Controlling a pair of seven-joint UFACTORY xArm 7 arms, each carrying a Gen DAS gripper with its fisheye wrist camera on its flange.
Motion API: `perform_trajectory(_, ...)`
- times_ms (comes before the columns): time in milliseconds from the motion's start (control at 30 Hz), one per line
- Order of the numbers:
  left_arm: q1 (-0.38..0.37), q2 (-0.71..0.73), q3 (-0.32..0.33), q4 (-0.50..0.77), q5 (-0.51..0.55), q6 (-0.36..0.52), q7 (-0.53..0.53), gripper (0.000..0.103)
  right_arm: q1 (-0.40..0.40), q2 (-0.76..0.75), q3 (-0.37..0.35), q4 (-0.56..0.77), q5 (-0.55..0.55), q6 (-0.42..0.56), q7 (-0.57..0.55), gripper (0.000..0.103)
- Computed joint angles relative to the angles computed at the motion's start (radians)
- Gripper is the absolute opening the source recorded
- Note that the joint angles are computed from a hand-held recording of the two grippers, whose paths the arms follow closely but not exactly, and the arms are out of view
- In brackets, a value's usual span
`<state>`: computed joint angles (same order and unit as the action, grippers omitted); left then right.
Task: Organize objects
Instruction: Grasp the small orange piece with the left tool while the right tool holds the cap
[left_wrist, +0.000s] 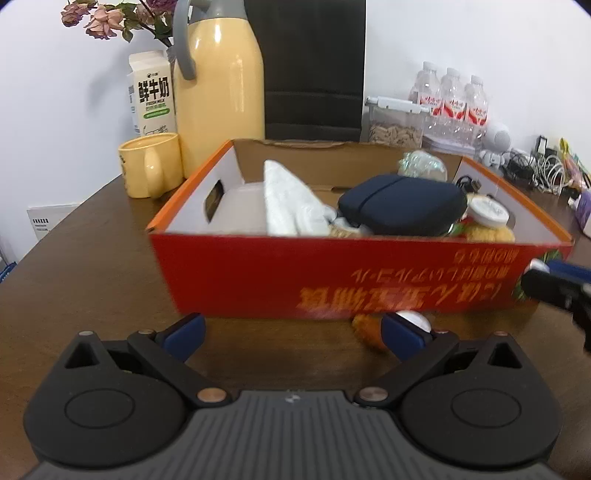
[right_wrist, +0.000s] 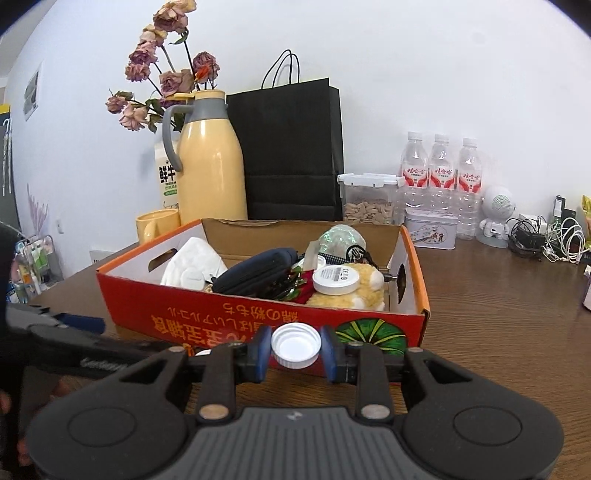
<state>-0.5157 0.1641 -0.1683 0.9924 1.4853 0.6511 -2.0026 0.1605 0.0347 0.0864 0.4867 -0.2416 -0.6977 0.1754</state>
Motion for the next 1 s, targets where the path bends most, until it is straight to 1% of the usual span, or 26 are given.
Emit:
perform_trajectory(167,-0.014,0.059,0.006,0.068,-0.075,0.032,0.068,0.103,-0.003,-0.005,-0.001,-0.006,-0.028,-0.01,0.009,0.027)
perform_trajectory(300,-0.036,0.069,0.019,0.074,-0.102,0.056,0.082,0.103,-0.005,-0.007,-0.002,-0.008,-0.043,-0.012,0.017,0.027)
perform_trajectory(367,-0.04,0.066,0.023,0.07,-0.107,0.054,0.079,0.103,-0.005,-0.007,-0.002,-0.009,-0.046,-0.012,0.018,0.027)
perform_trajectory(400,-0.041,0.064,0.024,0.067,-0.105,0.049,0.077,0.102,-0.004,-0.007,-0.002,-0.008,-0.047,-0.01,0.018,0.027)
perform_trajectory(467,-0.042,0.055,0.026,0.055,-0.086,0.035,0.064,0.097,-0.004,-0.007,-0.001,-0.007,-0.047,-0.008,0.017,0.027)
perform_trajectory(533,-0.041,0.049,0.022,0.046,-0.076,0.02,0.063,0.081,-0.003,-0.006,-0.001,-0.007,-0.047,-0.007,0.017,0.027)
perform_trajectory(567,-0.042,0.044,0.021,0.04,-0.062,0.012,0.053,0.076,-0.003,-0.007,-0.001,-0.008,-0.047,-0.007,0.017,0.027)
perform_trajectory(633,-0.046,0.039,0.016,0.032,-0.034,0.008,0.046,0.056,-0.004,-0.006,-0.001,-0.008,-0.054,-0.006,0.019,0.027)
perform_trajectory(667,-0.047,0.036,0.013,0.027,-0.018,0.004,0.04,0.05,-0.004,-0.006,-0.001,-0.007,-0.057,-0.005,0.02,0.027)
perform_trajectory(733,-0.045,0.029,0.008,0.018,0.011,-0.012,0.029,0.028,-0.003,-0.005,-0.001,-0.009,-0.061,-0.006,0.019,0.027)
perform_trajectory(833,-0.041,0.018,0.0,0.003,0.035,-0.029,0.014,0.013,-0.004,-0.009,-0.001,-0.013,-0.066,-0.009,0.02,0.027)
perform_trajectory(1000,-0.035,-0.002,-0.011,-0.02,0.054,-0.02,-0.022,0.013,-0.003,-0.011,-0.001,-0.017,-0.076,-0.015,0.021,0.027)
